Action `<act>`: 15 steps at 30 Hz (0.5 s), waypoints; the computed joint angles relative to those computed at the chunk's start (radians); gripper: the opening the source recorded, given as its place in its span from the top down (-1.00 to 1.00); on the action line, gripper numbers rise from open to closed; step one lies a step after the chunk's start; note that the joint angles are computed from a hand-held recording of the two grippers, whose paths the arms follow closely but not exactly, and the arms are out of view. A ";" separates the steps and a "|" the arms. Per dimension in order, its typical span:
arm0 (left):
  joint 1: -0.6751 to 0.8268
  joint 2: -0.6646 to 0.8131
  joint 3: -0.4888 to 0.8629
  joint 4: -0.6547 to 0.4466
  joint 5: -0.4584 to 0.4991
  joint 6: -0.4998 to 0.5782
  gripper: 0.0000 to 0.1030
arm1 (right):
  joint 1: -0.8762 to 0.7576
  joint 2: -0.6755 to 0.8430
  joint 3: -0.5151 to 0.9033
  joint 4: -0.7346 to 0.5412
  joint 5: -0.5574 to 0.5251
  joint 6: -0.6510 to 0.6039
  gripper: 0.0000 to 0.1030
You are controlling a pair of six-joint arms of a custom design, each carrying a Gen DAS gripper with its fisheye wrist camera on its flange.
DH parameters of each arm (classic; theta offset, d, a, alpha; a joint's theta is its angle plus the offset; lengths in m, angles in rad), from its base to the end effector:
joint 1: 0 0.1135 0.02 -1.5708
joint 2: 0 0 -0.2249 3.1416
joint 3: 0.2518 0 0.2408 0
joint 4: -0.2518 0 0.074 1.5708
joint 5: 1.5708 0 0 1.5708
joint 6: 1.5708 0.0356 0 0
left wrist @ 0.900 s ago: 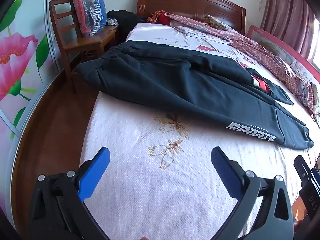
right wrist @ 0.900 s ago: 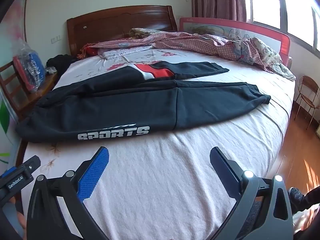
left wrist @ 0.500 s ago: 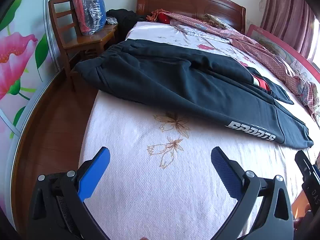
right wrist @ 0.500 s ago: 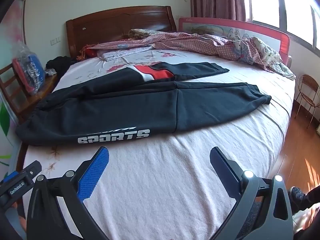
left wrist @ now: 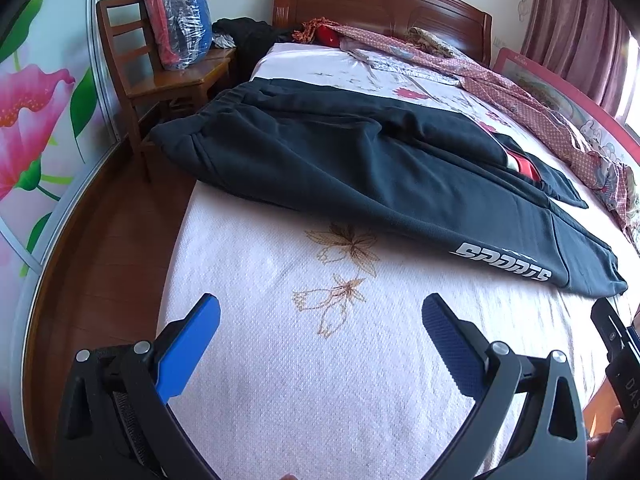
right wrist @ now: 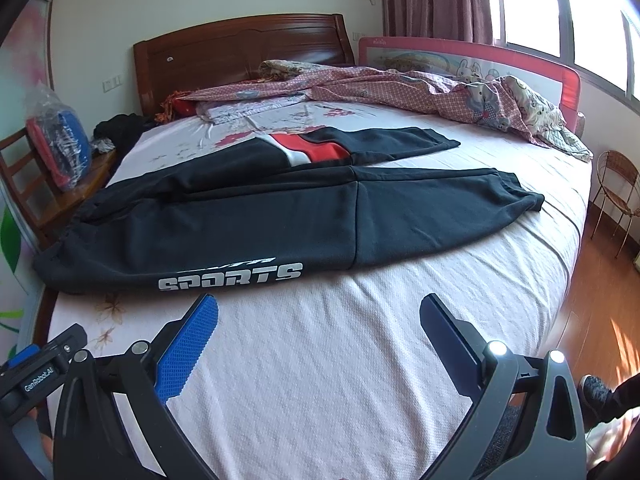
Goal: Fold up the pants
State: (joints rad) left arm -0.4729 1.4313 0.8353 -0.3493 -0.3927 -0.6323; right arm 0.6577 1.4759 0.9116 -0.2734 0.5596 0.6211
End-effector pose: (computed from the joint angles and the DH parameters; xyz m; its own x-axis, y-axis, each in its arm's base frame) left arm 0.2537 -0.1145 0.1683 -0.7130 -0.2485 -0.6557 -0.2480 0.9640 -0.0958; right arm 0.2470 0.1669 0.1859 -0.6161 0.1472 -0.7738 0.1496 0.9864 0.0686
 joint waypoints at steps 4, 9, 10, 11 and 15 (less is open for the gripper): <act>-0.003 -0.001 -0.001 0.002 -0.002 -0.002 -0.96 | 0.001 -0.005 -0.006 0.009 -0.003 0.004 -0.94; -0.005 -0.004 0.000 -0.003 -0.014 -0.005 -0.96 | 0.002 -0.045 -0.065 0.104 -0.009 0.011 -0.94; -0.005 -0.005 -0.001 -0.002 -0.012 -0.005 -0.96 | 0.003 -0.044 -0.062 0.098 -0.006 0.012 -0.94; -0.006 -0.003 0.001 -0.002 -0.015 -0.002 -0.96 | 0.002 -0.034 -0.047 0.074 -0.008 0.009 -0.94; -0.008 0.005 0.011 -0.013 -0.018 -0.001 -0.96 | 0.009 -0.010 -0.014 0.026 0.023 -0.017 -0.94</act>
State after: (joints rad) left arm -0.4804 1.4363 0.8468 -0.3619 -0.4105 -0.6337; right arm 0.6669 1.4659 0.8974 -0.2469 0.5822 0.6041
